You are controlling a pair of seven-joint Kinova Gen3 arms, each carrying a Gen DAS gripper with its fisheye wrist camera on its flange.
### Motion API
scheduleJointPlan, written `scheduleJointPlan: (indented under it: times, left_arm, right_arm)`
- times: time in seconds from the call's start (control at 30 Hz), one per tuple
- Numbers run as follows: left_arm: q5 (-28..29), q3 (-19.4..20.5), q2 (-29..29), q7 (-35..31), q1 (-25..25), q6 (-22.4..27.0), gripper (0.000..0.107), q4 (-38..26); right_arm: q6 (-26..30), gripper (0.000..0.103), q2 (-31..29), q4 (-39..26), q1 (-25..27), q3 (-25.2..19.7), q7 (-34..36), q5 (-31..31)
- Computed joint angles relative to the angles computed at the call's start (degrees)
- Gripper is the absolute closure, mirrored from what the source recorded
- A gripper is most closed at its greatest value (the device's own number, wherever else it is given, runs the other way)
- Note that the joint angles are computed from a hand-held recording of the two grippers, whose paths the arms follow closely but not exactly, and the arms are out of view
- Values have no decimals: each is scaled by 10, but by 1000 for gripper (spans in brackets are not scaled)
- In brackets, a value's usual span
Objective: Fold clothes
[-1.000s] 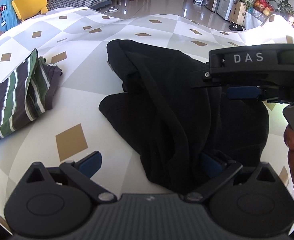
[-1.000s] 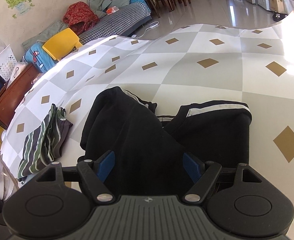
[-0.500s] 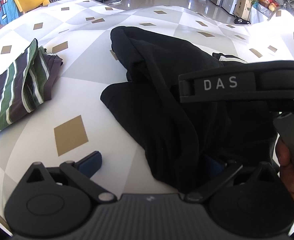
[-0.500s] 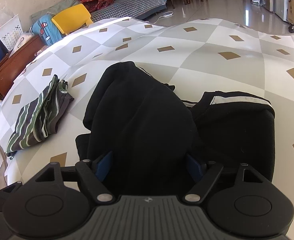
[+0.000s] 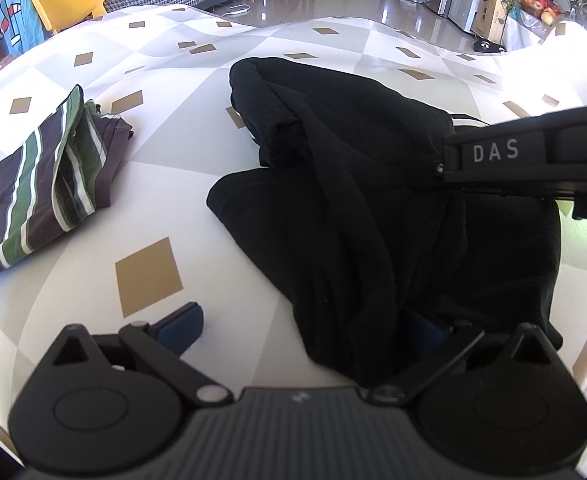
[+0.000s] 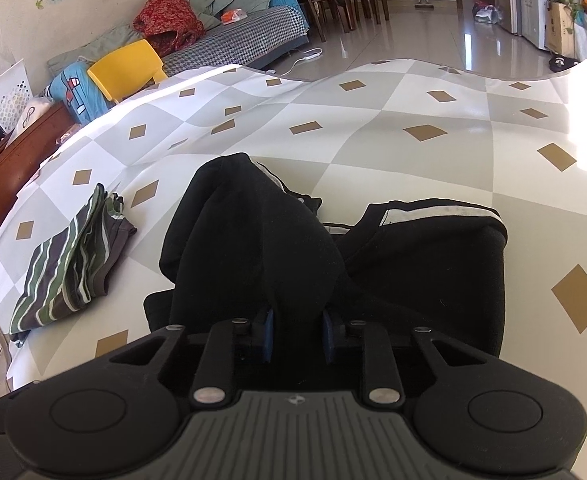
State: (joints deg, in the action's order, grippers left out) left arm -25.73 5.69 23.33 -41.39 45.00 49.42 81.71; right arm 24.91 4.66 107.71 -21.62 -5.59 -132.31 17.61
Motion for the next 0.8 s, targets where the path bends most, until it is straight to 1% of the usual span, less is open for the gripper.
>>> scheduleJointPlan:
  times: [0.13,0.33,0.43,0.57,0.7,0.8]
  left_arm:
    - [-10,-5,-2,14,5,1,4,0]
    - [-22,-8,-1,33,9,12,4,-4]
    - [-33,-11,2,45,14,21,4,-9]
    - [-38,-14,9,67,18,45,4,-22]
    - [-15,-12,12,84,2,54,4,-26]
    - [-8,-12,13,91,-6,55,4,-27]
  right_arm:
    - [-6,86,-23,16,-9,-2,-45,46]
    - [-6,86,-49,32,2,-23,-74,76]
    - [-3,86,-59,39,8,-33,-82,82]
    - [7,86,-67,42,15,-40,-63,50]
    - [21,86,-68,41,15,-45,-31,18]
    - [35,85,-60,35,14,-40,21,-35]
